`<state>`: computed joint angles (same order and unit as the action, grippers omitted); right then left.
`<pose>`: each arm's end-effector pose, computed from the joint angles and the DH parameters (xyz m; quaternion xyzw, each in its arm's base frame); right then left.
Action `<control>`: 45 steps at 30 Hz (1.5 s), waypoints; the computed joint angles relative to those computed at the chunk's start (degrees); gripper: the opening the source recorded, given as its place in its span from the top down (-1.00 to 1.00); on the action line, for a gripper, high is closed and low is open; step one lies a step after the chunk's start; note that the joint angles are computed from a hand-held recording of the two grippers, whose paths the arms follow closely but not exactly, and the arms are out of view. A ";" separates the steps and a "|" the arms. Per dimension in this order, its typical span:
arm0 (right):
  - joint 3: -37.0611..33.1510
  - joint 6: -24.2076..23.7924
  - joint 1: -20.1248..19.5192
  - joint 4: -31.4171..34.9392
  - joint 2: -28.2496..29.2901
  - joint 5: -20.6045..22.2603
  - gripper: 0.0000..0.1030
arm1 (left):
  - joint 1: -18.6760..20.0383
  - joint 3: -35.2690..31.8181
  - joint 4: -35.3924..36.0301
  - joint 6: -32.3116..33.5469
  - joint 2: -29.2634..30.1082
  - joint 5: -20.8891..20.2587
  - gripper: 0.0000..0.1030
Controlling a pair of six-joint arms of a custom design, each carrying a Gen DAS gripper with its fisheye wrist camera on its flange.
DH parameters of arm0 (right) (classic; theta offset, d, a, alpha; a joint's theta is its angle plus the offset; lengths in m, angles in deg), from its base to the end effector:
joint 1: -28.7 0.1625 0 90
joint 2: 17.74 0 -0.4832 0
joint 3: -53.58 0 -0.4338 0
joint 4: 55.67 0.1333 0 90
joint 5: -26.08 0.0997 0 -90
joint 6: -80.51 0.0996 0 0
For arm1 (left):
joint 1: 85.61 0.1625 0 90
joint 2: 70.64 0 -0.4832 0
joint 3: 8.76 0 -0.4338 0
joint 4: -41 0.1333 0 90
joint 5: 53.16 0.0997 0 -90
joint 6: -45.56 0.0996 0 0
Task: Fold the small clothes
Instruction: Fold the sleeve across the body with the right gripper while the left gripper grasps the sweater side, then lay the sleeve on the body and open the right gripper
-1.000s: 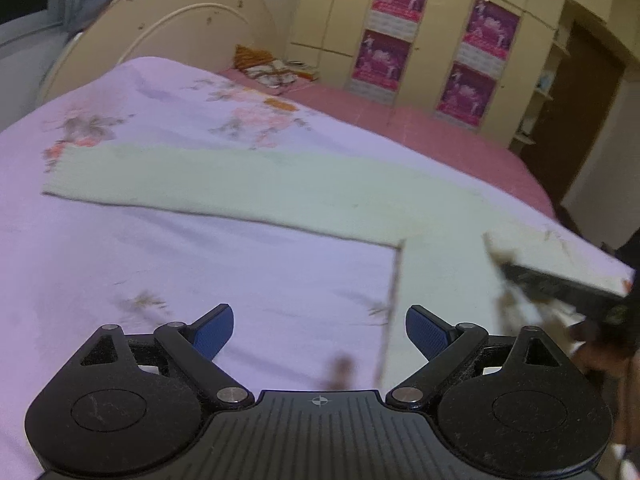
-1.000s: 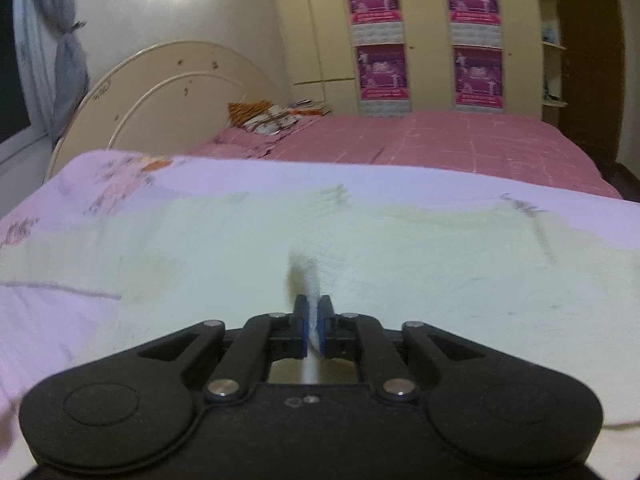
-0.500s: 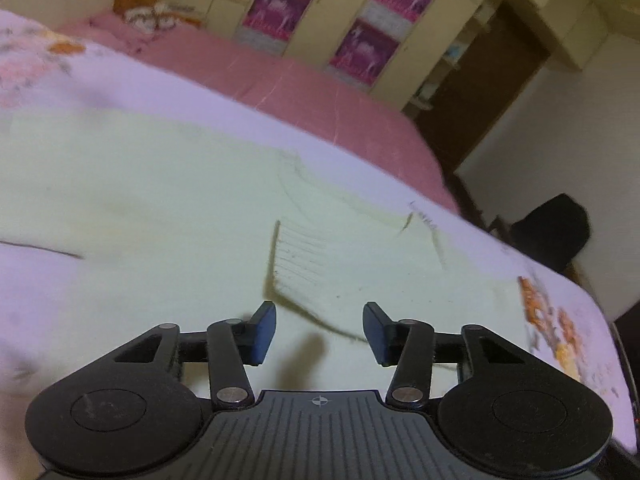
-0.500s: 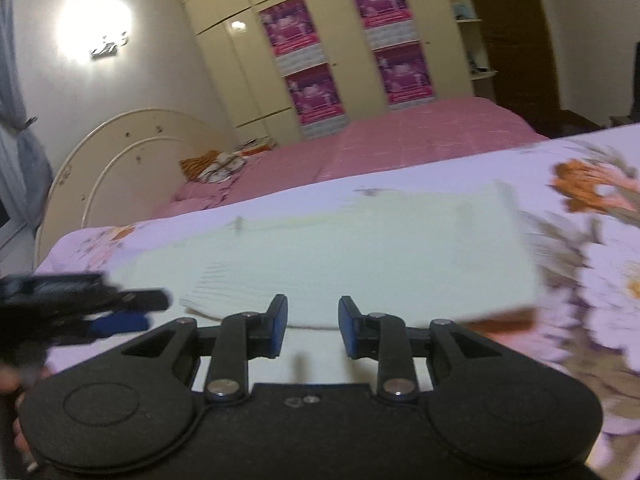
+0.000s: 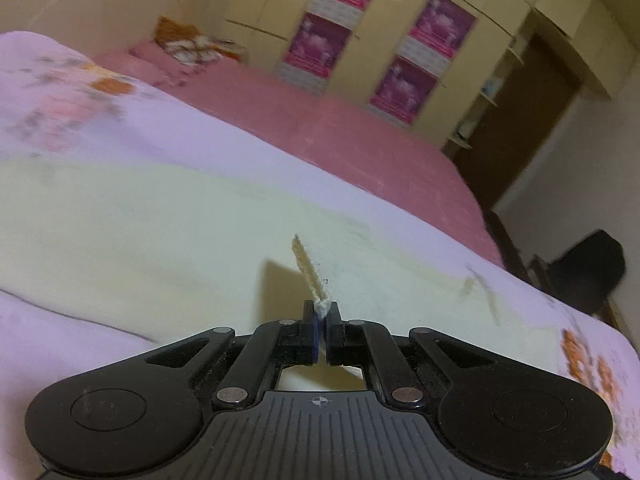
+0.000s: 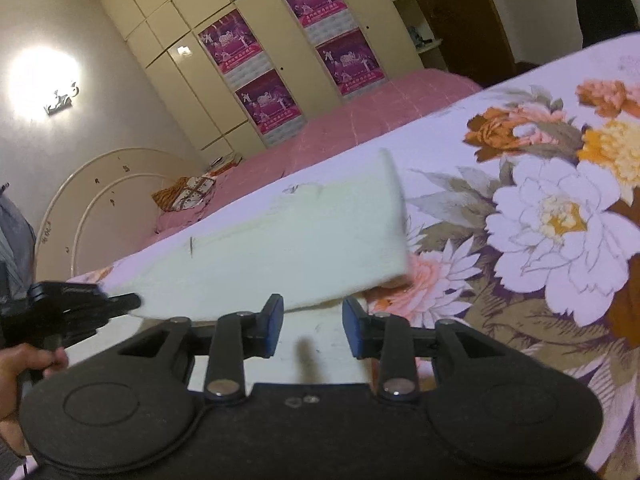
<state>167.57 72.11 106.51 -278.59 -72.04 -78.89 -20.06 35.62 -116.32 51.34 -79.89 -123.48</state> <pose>-0.0261 -0.6305 0.2481 -0.1040 -0.7928 0.5631 0.2086 -0.2480 -0.9485 -0.0357 0.2011 0.9263 -0.2962 0.1177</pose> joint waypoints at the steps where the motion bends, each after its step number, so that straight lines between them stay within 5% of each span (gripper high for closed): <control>1: 0.15 0.96 -0.32 0.50 -0.22 0.88 0.35 | 0.36 -0.71 0.58 -0.14 0.07 0.59 0.94; 11: -1.55 8.46 -1.96 2.73 0.41 5.82 0.24 | 2.33 -1.80 1.38 -0.57 0.83 1.26 0.94; 17: -3.40 18.25 -4.36 4.19 0.68 9.15 0.24 | 2.70 0.67 0.44 -0.38 -0.51 0.80 0.94; 23: -3.94 22.47 -5.65 2.65 1.46 10.85 0.40 | 3.05 0.84 -0.14 -0.02 -0.26 0.38 0.94; 27: -4.24 22.63 -5.34 3.53 1.56 8.16 0.91 | 3.10 1.22 -0.79 0.30 -0.45 0.27 0.94; 35: -3.58 15.41 -3.64 6.99 0.02 3.50 0.83 | 2.97 1.57 -0.67 1.69 -0.44 0.87 0.94; 37: -3.02 10.93 -2.40 3.13 0.13 1.41 0.70 | 3.00 1.81 -1.13 1.95 -0.45 0.81 0.94; 40: -5.19 3.30 -1.05 1.36 1.38 -0.44 0.80 | 2.90 2.35 -2.27 1.90 -0.48 1.13 0.94; 43: -9.70 -4.61 -0.01 10.18 3.25 -8.37 1.00 | 2.78 2.67 -2.76 1.43 -0.60 1.29 0.94; 45: -9.80 -7.38 0.55 10.70 2.70 -8.92 0.99 | 2.82 2.25 -2.31 2.04 -0.39 1.34 0.94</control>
<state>157.77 64.73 107.06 -267.88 -69.33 -87.81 -17.24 37.87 -118.63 53.38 -80.28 -122.14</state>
